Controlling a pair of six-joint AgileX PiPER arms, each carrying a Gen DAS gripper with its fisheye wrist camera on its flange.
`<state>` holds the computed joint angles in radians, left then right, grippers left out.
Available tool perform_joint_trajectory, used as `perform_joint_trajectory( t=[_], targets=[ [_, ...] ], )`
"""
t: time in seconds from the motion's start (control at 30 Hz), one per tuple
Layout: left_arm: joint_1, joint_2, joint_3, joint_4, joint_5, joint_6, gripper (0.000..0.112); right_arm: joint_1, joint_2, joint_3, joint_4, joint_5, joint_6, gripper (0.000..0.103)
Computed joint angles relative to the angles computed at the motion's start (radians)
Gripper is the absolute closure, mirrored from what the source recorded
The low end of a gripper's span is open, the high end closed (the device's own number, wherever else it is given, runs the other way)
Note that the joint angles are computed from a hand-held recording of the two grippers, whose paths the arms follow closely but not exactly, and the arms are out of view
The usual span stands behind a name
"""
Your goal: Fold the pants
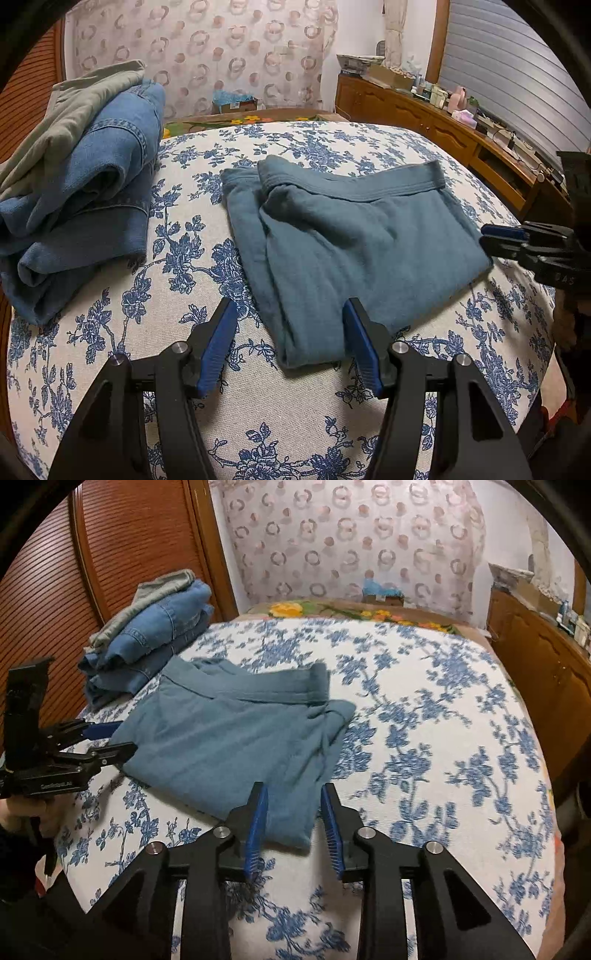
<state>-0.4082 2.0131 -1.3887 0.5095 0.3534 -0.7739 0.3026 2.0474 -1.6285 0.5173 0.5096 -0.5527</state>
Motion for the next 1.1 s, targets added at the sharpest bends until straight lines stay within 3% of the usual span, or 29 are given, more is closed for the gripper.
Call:
perform_joint_trajectory(
  t=[0.17, 0.53, 0.73, 0.8, 0.87, 0.97, 1.1],
  targets=[
    [-0.001, -0.005, 0.009, 0.017, -0.009, -0.023, 0.051, 0.008, 0.029, -0.040, -0.037, 0.026, 0.045, 0.068],
    [-0.014, -0.015, 0.034, 0.049, -0.039, -0.043, 0.066, 0.020, 0.029, -0.021, -0.037, -0.014, 0.035, 0.066],
    [-0.020, -0.017, 0.034, 0.042, -0.046, -0.027, 0.079, 0.026, 0.023, -0.011, -0.045, -0.022, 0.036, 0.066],
    [-0.016, -0.015, 0.031, 0.019, -0.052, -0.008, 0.088, 0.028, 0.025, -0.013, -0.040, -0.021, 0.023, 0.066],
    [-0.014, -0.012, 0.025, -0.005, -0.057, 0.008, 0.091, 0.023, 0.029, -0.017, 0.001, -0.008, -0.019, 0.080],
    [-0.014, -0.019, 0.035, 0.006, -0.068, -0.012, 0.096, 0.019, 0.030, -0.016, 0.039, -0.001, -0.063, 0.089],
    [-0.011, -0.046, 0.068, 0.025, -0.100, -0.049, 0.099, 0.006, 0.019, -0.002, 0.101, 0.004, -0.112, 0.092]
  ],
)
